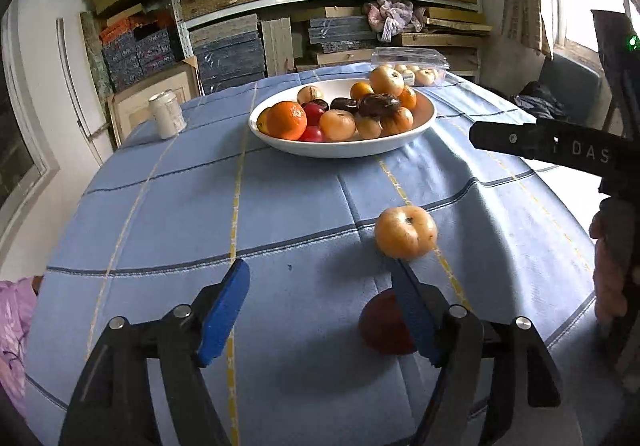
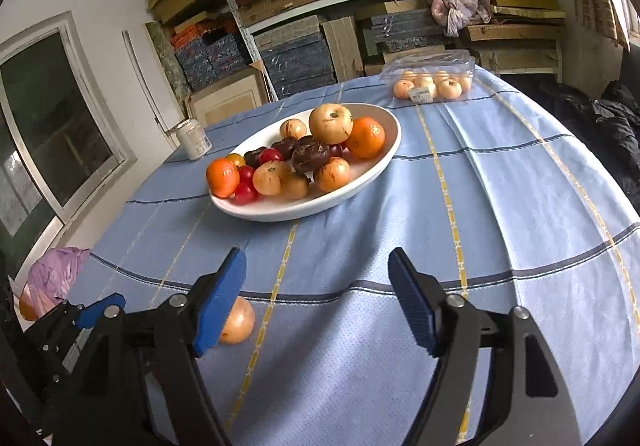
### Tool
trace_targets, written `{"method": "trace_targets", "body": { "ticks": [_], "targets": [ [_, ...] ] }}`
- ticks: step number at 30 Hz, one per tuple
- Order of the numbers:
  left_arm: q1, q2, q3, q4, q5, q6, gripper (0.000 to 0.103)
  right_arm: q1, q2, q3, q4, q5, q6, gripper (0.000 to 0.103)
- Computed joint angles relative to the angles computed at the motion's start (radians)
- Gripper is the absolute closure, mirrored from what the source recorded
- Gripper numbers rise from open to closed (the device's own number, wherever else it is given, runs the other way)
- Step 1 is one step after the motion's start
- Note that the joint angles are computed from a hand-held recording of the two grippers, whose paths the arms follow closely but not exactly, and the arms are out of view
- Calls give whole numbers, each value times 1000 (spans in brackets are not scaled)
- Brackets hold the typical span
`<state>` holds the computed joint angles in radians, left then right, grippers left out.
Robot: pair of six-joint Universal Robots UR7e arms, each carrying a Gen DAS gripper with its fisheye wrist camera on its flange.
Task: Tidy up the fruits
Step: 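Grasp a dark red apple with the left tool while the right tool moves to the last pale apple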
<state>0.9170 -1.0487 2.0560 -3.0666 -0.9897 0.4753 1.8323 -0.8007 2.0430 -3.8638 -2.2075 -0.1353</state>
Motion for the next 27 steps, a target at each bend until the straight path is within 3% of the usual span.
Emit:
{"method": "trace_targets", "body": {
  "ticks": [6,11,15,20,27],
  "targets": [
    [22,-37,-6,97,-129,-26,29,2,-4,0,22,8,3,31],
    [22,-46,-7,154,-174,-20,29,4,-6,2,35,11,2,31],
    [34,-32,-44,230,-163,-66,31,5,-5,-3,45,13,-3,31],
    [56,-16,-88,310,-179,-119,48,7,-1,-8,54,11,-14,31],
    [58,-17,-96,373,-209,-104,63,6,2,-11,86,13,-14,31]
  ]
}}
